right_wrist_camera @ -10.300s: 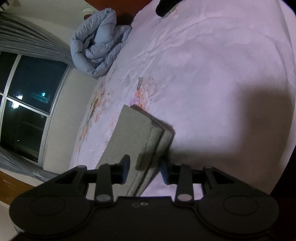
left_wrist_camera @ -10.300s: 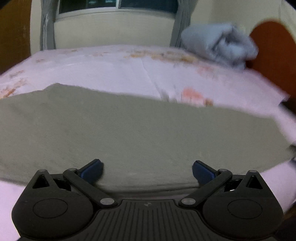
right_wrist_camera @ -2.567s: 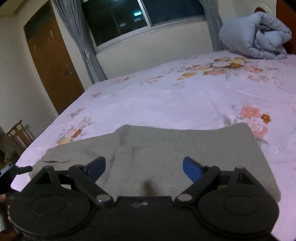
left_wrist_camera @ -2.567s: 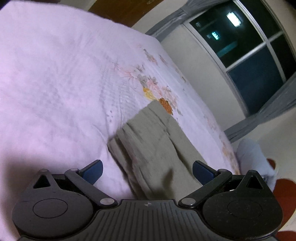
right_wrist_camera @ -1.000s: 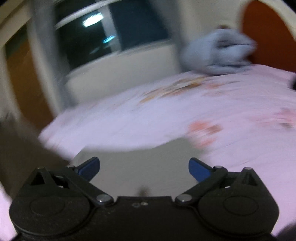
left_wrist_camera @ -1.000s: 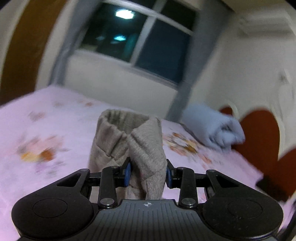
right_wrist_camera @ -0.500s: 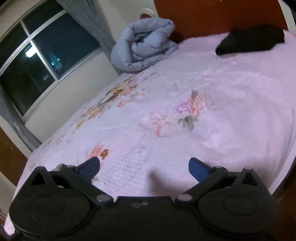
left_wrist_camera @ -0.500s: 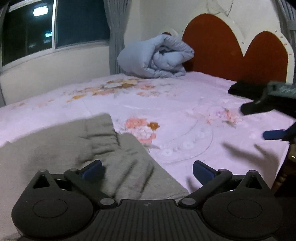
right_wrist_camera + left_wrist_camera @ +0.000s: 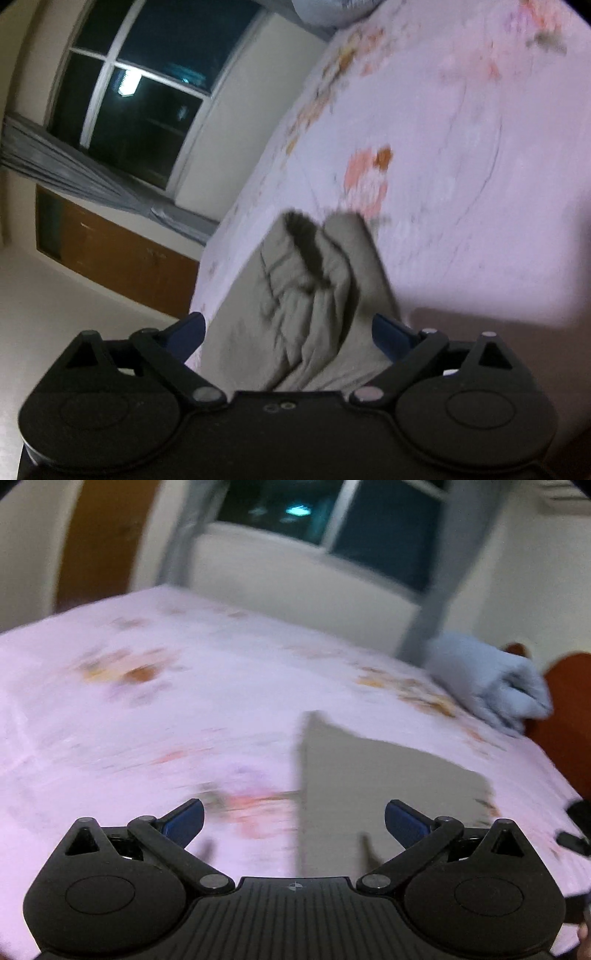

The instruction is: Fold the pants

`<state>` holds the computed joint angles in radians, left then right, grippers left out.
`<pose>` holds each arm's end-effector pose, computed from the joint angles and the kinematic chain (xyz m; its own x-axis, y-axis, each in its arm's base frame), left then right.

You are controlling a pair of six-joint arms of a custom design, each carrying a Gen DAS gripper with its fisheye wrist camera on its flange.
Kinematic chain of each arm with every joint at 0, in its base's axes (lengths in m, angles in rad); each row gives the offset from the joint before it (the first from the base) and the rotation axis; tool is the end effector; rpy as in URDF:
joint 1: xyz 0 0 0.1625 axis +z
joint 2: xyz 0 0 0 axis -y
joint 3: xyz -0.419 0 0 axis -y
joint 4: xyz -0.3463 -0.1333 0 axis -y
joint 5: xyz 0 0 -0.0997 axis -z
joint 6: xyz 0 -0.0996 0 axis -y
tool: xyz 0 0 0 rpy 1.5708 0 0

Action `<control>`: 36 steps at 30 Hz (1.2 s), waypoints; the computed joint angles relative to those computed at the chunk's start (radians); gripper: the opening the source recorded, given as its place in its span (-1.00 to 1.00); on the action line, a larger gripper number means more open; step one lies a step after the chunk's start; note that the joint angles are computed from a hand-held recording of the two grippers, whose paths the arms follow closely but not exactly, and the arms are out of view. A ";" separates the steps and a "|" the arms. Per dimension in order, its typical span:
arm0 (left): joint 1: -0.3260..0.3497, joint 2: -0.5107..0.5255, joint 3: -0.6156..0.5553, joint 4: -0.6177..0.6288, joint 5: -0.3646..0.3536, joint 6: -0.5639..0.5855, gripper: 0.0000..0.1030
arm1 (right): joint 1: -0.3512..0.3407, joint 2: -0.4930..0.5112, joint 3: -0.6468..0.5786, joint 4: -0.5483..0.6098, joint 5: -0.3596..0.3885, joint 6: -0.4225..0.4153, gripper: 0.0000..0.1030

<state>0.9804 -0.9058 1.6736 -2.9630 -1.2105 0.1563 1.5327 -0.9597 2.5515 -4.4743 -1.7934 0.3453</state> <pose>-0.2181 -0.6280 0.2344 -0.8109 0.4504 -0.3735 0.5850 0.6113 -0.5330 0.0978 -0.3566 0.2309 -0.9061 0.3223 -0.2740 0.3363 0.1561 -0.9287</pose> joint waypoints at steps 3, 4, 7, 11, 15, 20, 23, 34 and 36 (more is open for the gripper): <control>0.044 -0.002 -0.030 0.064 -0.036 -0.062 1.00 | -0.001 0.014 -0.023 0.012 -0.013 0.012 0.71; 0.054 -0.006 -0.028 0.079 -0.055 -0.070 1.00 | -0.004 0.016 -0.033 0.020 0.000 0.018 0.71; 0.041 0.012 -0.007 0.071 0.023 -0.054 1.00 | 0.003 0.004 -0.059 0.076 0.003 0.031 0.71; 0.056 -0.001 0.027 0.070 0.005 -0.029 1.00 | 0.020 0.001 -0.127 0.184 -0.055 0.053 0.76; 0.056 -0.020 0.050 0.056 -0.044 0.020 1.00 | 0.037 -0.002 -0.182 0.265 -0.107 0.055 0.75; 0.036 -0.013 0.055 0.102 -0.051 0.089 1.00 | 0.039 -0.008 -0.176 0.254 -0.090 0.055 0.46; 0.031 -0.018 0.063 0.106 -0.057 0.101 1.00 | -0.001 -0.012 -0.125 0.178 -0.002 0.087 0.44; 0.030 -0.020 0.073 0.093 -0.037 0.095 1.00 | 0.096 -0.014 -0.233 0.382 -0.231 -0.104 -0.26; 0.028 -0.020 0.077 0.091 -0.037 0.108 1.00 | 0.115 -0.004 -0.231 0.338 -0.243 -0.116 -0.42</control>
